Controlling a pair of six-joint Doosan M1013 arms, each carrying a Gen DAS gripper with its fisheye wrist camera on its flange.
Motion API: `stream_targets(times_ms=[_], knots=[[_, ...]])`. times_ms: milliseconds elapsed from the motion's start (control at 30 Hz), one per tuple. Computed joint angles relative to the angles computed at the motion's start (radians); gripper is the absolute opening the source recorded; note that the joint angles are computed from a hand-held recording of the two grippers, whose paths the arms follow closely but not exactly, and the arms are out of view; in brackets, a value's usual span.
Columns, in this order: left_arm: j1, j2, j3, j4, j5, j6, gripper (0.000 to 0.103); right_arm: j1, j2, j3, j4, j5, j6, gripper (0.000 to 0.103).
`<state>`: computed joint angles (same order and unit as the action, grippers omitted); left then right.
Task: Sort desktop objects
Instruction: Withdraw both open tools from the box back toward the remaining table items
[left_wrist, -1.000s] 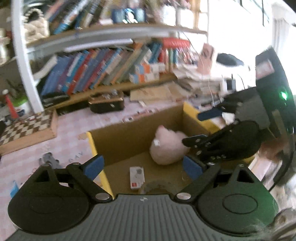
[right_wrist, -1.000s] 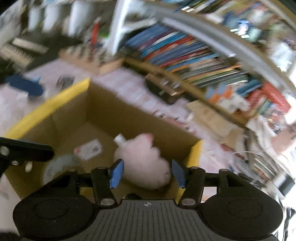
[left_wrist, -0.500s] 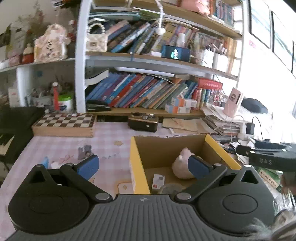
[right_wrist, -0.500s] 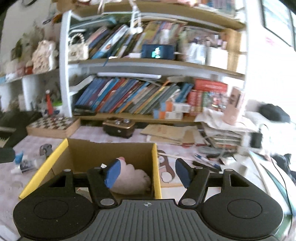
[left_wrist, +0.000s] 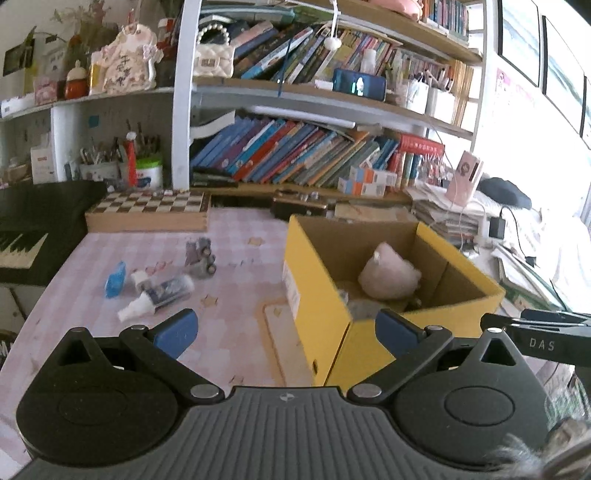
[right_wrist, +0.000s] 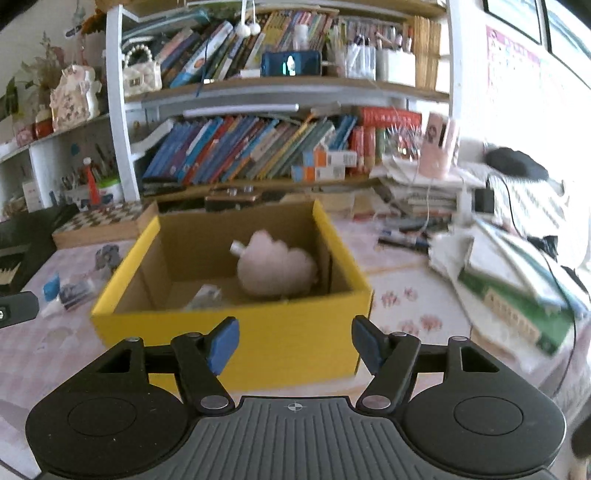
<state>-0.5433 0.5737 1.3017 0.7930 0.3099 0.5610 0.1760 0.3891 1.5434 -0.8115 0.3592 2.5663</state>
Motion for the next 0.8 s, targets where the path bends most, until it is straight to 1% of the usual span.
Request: stream_targets(times_ms=[133, 167, 300, 400, 467, 533, 667, 800], knots=[[0.012, -0.023, 0.046, -0.072, -0.013, 0.073, 0.103, 0.035, -0.008, 0.018, 0.006, 0.046, 0.035, 0.069], [0.015, -0.028, 0.057, -0.107, -0.014, 0.106, 0.103, 0.043, -0.010, 0.022, 0.005, 0.056, 0.044, 0.069], [0.029, -0.041, 0.078, -0.336, -0.005, 0.324, 0.103, 0.076, -0.012, 0.029, 0.028, 0.107, 0.057, 0.072], [0.037, -0.051, 0.095, -0.453, -0.009, 0.469, 0.103, 0.098, -0.012, 0.032, 0.073, 0.134, 0.035, 0.072], [0.043, -0.059, 0.108, -0.509, -0.006, 0.543, 0.103, 0.112, -0.013, 0.035, 0.088, 0.146, 0.030, 0.072], [0.049, -0.064, 0.115, -0.557, 0.007, 0.602, 0.103, 0.124, -0.013, 0.036, 0.092, 0.153, 0.030, 0.073], [0.060, -0.072, 0.130, -0.602, 0.038, 0.659, 0.103, 0.146, -0.014, 0.039, 0.096, 0.167, 0.033, 0.074], [0.070, -0.090, 0.158, -0.641, 0.029, 0.706, 0.103, 0.165, -0.012, 0.036, 0.119, 0.184, 0.019, 0.074]])
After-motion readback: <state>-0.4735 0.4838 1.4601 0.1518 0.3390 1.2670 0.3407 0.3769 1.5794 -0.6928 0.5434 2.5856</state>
